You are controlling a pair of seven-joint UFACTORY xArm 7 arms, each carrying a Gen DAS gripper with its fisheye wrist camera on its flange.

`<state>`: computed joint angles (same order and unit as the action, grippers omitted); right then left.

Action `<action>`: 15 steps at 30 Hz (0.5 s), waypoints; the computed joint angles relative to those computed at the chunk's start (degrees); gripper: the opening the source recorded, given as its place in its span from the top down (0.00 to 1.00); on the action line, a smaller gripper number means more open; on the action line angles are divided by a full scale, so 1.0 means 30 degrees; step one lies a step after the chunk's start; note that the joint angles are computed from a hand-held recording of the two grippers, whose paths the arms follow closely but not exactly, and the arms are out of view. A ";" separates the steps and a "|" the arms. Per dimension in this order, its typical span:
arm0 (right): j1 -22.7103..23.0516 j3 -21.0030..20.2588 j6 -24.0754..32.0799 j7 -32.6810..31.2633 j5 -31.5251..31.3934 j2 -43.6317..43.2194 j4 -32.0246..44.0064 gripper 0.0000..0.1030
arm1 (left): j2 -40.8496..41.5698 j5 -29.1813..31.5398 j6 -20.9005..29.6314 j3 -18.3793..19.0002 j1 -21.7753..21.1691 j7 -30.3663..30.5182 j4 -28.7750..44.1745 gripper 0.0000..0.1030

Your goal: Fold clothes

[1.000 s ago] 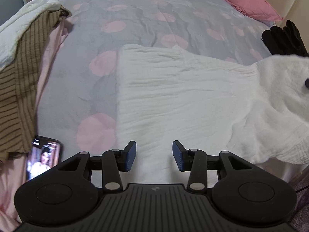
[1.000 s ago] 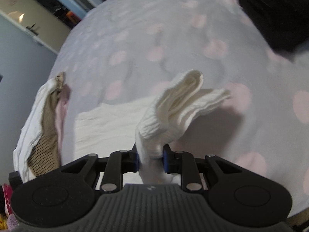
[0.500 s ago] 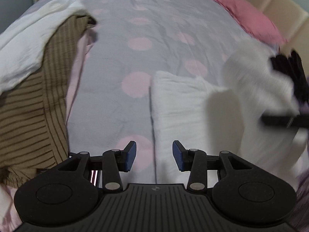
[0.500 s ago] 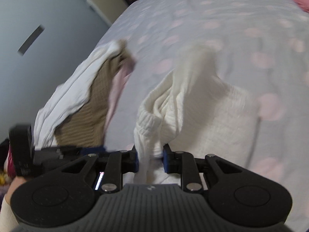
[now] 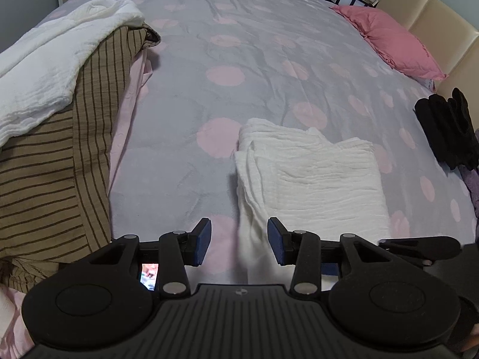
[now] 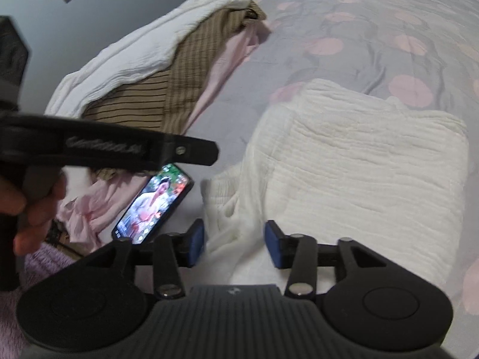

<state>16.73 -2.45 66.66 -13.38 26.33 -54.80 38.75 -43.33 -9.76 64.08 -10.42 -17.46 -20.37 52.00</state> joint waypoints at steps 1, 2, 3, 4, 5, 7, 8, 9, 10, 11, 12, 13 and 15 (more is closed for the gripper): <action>0.0015 -0.0065 0.0023 -0.0208 -0.0108 -0.0378 -0.0037 0.44 | -0.0072 -0.0135 -0.0058 0.0040 -0.0032 -0.0088 -0.0092 0.62; -0.0028 -0.0118 0.0043 -0.0439 -0.0308 -0.0853 -0.0084 0.41 | -0.0147 -0.0270 -0.0122 0.0078 -0.0065 -0.0176 -0.0190 0.61; -0.0104 -0.0230 0.0117 -0.0660 -0.0536 -0.1317 -0.0103 0.40 | -0.0225 -0.0411 -0.0184 0.0117 -0.0101 -0.0266 -0.0294 0.58; -0.0226 -0.0389 0.0234 -0.0837 -0.0765 -0.1772 -0.0119 0.40 | -0.0331 -0.0612 -0.0217 0.0166 -0.0169 -0.0374 -0.0459 0.56; -0.0397 -0.0564 0.0353 -0.0967 -0.0986 -0.2209 -0.0157 0.40 | -0.0387 -0.0779 -0.0171 0.0215 -0.0240 -0.0447 -0.0589 0.55; -0.0825 -0.0975 0.0583 -0.1289 -0.1507 -0.3027 -0.0284 0.40 | -0.0477 -0.1027 0.0037 0.0227 -0.0392 -0.0561 -0.0869 0.54; -0.1040 -0.1164 0.0688 -0.1508 -0.1793 -0.3417 -0.0361 0.40 | -0.0518 -0.1148 0.0144 0.0228 -0.0463 -0.0623 -0.1008 0.52; -0.1242 -0.1352 0.0826 -0.1786 -0.2114 -0.3795 -0.0436 0.37 | -0.0557 -0.1227 0.0292 0.0184 -0.0496 -0.0753 -0.1149 0.51; -0.1432 -0.1566 0.1034 -0.2097 -0.2442 -0.4159 -0.0502 0.36 | -0.0664 -0.1491 0.0340 0.0224 -0.0578 -0.0933 -0.1384 0.50; -0.1622 -0.1785 0.1269 -0.2423 -0.2759 -0.4510 -0.0568 0.33 | -0.0765 -0.1766 0.0375 0.0274 -0.0666 -0.1107 -0.1618 0.50; -0.1774 -0.1983 0.1471 -0.2752 -0.2983 -0.4884 -0.0701 0.33 | -0.0844 -0.2180 0.0336 0.0400 -0.0812 -0.1249 -0.1866 0.49; -0.1895 -0.2164 0.1654 -0.3079 -0.3135 -0.5280 -0.0888 0.33 | -0.0924 -0.2599 0.0291 0.0524 -0.0956 -0.1383 -0.2118 0.49; -0.2114 -0.2462 0.2009 -0.3733 -0.3381 -0.6053 -0.1268 0.33 | -0.0962 -0.3068 0.0250 0.0553 -0.1110 -0.1632 -0.2441 0.48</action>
